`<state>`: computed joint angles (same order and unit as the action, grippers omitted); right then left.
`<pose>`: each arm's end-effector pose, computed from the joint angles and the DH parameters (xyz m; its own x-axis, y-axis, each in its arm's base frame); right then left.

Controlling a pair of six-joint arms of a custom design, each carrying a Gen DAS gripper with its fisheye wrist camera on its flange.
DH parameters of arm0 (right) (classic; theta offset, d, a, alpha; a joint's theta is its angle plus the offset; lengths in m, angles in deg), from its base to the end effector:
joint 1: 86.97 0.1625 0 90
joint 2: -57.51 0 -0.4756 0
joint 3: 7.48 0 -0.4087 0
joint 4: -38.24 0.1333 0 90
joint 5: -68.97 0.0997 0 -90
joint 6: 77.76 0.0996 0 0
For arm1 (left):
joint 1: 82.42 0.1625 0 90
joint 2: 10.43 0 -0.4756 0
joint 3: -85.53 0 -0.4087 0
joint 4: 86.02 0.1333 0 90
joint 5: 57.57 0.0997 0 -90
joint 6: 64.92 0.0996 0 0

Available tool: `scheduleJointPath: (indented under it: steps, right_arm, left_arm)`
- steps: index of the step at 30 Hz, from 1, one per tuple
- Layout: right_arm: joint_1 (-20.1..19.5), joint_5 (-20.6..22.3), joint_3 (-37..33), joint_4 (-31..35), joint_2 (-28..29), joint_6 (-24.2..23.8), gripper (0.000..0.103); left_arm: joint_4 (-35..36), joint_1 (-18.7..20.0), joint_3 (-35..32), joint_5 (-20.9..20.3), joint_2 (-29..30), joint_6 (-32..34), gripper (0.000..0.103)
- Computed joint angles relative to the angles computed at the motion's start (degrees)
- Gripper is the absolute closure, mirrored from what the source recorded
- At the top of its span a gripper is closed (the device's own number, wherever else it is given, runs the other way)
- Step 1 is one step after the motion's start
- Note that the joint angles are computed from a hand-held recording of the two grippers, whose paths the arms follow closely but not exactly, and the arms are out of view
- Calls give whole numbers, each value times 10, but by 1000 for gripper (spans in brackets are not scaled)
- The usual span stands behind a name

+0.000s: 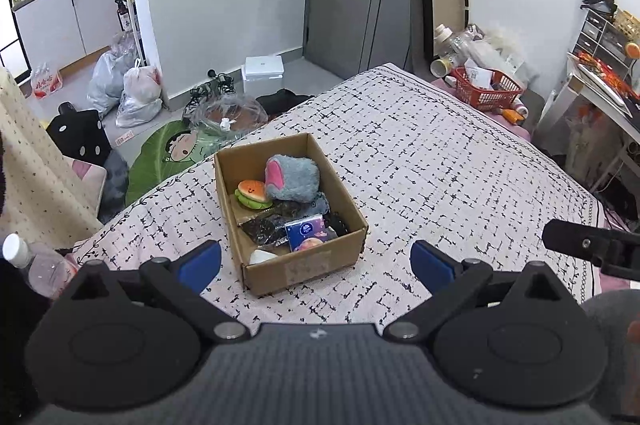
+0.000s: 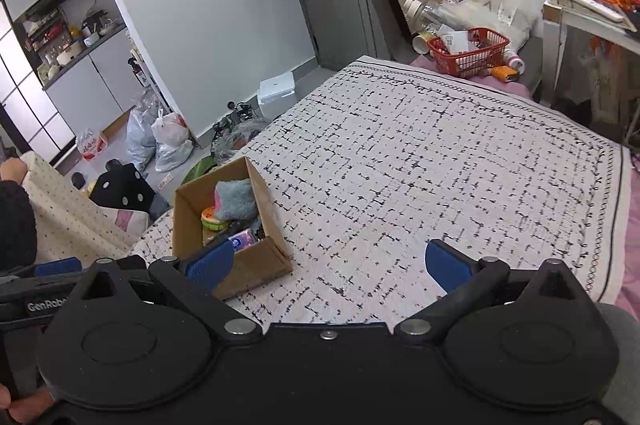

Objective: Organize soft objects

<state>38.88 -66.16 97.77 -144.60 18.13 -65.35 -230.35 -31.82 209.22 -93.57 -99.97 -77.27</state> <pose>0.4347 -0.4945 0.0739 -0.8545 0.0062 0.5194 -0.3464 0.7383 -0.5787 -0.1241 -0.4880 0.3881 -0.7442 -0.0013 -0.6680 0.4469 0.7422 -0.4994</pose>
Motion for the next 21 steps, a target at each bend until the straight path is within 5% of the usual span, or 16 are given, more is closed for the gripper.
scheduleJointPath:
  steps: [21]
  right_arm:
    - [51,-37,26,35,-23,27,0]
  left_arm:
    - [75,-61,44,17,-85,-47,3]
